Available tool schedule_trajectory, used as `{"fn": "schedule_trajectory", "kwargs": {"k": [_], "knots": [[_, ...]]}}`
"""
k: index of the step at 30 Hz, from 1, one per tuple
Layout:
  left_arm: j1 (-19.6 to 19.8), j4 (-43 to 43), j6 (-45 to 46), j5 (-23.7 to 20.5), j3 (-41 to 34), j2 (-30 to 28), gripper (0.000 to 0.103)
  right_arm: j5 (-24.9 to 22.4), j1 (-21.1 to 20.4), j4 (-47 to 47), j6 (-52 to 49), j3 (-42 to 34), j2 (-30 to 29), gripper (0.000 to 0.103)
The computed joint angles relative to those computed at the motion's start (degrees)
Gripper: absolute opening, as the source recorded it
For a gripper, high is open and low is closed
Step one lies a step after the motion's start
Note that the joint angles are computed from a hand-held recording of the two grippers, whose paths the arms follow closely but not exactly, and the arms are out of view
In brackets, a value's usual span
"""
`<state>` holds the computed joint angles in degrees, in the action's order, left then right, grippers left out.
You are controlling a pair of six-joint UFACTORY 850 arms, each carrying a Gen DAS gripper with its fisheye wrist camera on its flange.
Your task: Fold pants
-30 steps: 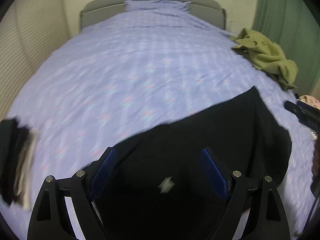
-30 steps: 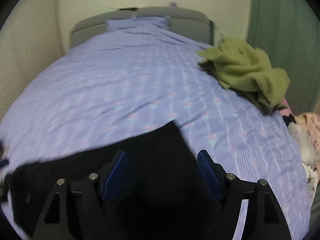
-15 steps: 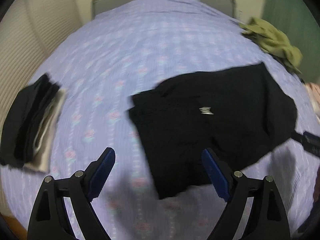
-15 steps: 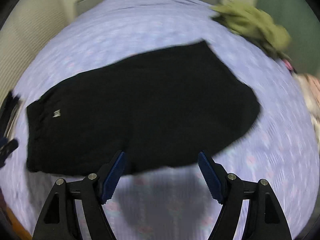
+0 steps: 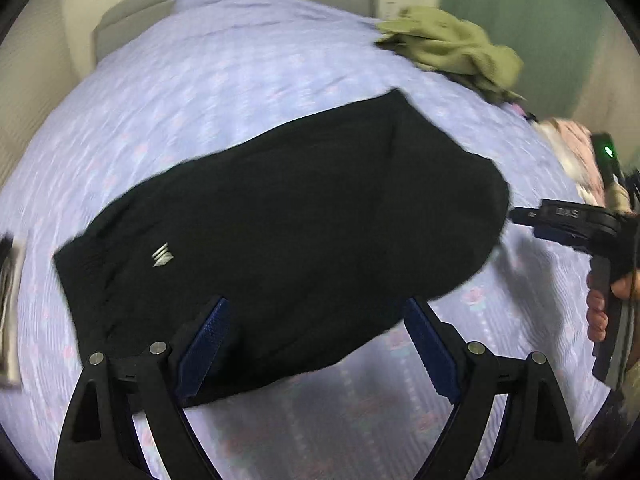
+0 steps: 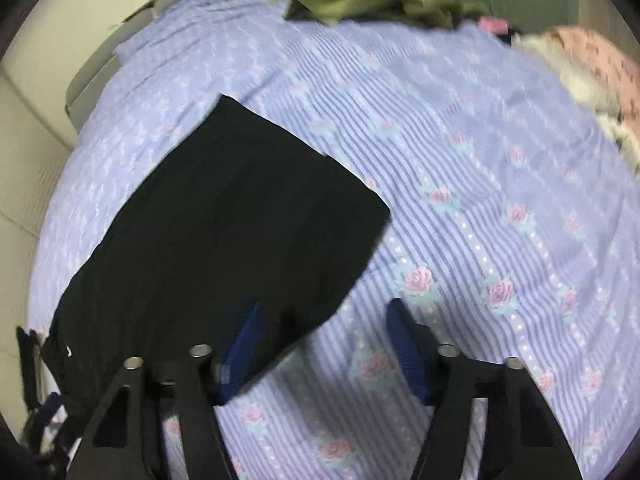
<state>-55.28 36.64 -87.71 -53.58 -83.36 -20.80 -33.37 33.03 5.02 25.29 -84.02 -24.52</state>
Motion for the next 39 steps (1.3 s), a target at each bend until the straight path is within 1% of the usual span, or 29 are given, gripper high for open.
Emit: {"fn": "schedule_trajectory", "kwargs": {"k": [3, 4, 6, 8, 9, 10, 11, 13, 15, 16, 18, 19, 20, 22, 23, 24, 25, 27, 28, 31, 33, 34, 37, 39], "knots": [[-1.32, 3.93, 7.82, -0.1, -4.34, -3.6, 0.088, -0.46, 0.66, -4.27, 2.09, 3.35, 2.62, 0.059], [-1.7, 4.98, 10.75, -0.27, -5.87, -4.94, 0.086, -0.31, 0.82, -4.28, 1.99, 4.49, 3.65, 0.059], [-2.4, 6.72, 19.68, -0.53, -10.41, -9.01, 0.082, 0.21, 0.41, -1.29, -0.53, 7.11, 5.67, 0.059], [-2.76, 7.48, 27.01, -0.1, -14.14, -12.37, 0.072, 0.01, -0.58, 2.23, -3.59, 9.66, 7.53, 0.059], [-2.81, 7.6, 31.28, 0.21, -16.89, -14.72, 0.07, -0.04, -0.75, 2.91, -4.25, 10.68, 8.26, 0.059], [-2.78, 7.28, 33.87, 0.41, -18.78, -16.27, 0.066, 0.16, -0.74, 2.82, -4.65, 11.93, 9.18, 0.059], [-2.68, 6.96, 36.53, -0.17, -21.43, -18.38, 0.059, 0.13, -0.7, 1.63, -4.1, 12.51, 9.63, 0.059], [-2.37, 7.09, 39.71, -1.78, -26.28, -22.13, 0.054, 0.28, -0.96, 1.32, -4.24, 13.6, 10.46, 0.059], [-1.97, 6.65, 41.89, -4.05, -31.19, -25.77, 0.052, 0.72, -1.46, 2.61, -5.29, 14.53, 11.27, 0.059], [-1.78, 6.22, 42.75, -4.54, -32.26, -26.7, 0.051, 0.93, -1.7, 3.21, -6.07, 14.86, 11.61, 0.059], [-1.56, 5.13, 46.1, -6.92, -35.76, -29.38, 0.041, 1.33, -1.88, 3.07, -6.21, 15.1, 11.8, 0.059], [-1.41, 4.69, 47.35, -7.57, -36.72, -30.11, 0.025, 1.55, -2.03, 3.33, -6.51, 15.33, 11.98, 0.059], [-1.03, 3.23, 48.68, -8.11, -37.96, -30.77, 0.013, 1.83, -2.18, 3.81, -6.77, 15.56, 12.14, 0.059], [0.13, -0.64, 49.05, -6.17, -37.92, -29.98, 0.01, 2.2, -2.38, 5.56, -7.9, 15.91, 12.42, 0.056], [0.95, -3.13, 47.96, -4.18, -37.12, -28.79, 0.009, 2.41, -2.48, 7.16, -9.29, 15.92, 12.36, 0.049], [2.53, -7.33, 45.61, -1.1, -35.66, -26.84, 0.009, 2.64, -2.57, 9.31, -11.32, 15.88, 12.26, 0.047], [3.78, -10.26, 43.71, 1.0, -34.31, -25.33, 0.009, 2.96, -2.61, 11.22, -13.31, 16.03, 12.39, 0.047], [6.63, -14.13, 38.93, 5.24, -30.35, -21.88, 0.008, 3.86, -2.68, 17.7, -20.66, 15.6, 11.82, 0.047], [7.75, -14.53, 37.1, 6.44, -28.58, -20.57, 0.007, 3.99, -2.74, 22.44, -26.21, 15.14, 11.36, 0.047], [11.68, -20.43, 36.19, 11.66, -23.02, -16.94, 0.007, 2.94, -2.88, 35.27, -40.99, 12.76, 9.2, 0.047], [13.31, -22.12, 35.78, 13.26, -20.34, -15.39, 0.007, 2.44, -2.23, 38.18, -46.22, 9.87, 6.93, 0.047], [14.03, -22.73, 35.97, 13.21, -19.9, -15.29, 0.007, 2.2, -2.03, 39.03, -48.0, 8.68, 5.94, 0.047], [15.23, -24.12, 35.65, 14.02, -17.73, -14.39, 0.007, -1.07, -1.48, 44.2, -55.17, 3.52, 1.58, 0.047], [15.61, -24.51, 35.46, 13.8, -16.89, -14.14, 0.007, -3.02, -0.94, 45.32, -58.44, 0.42, -0.99, 0.047]]}}
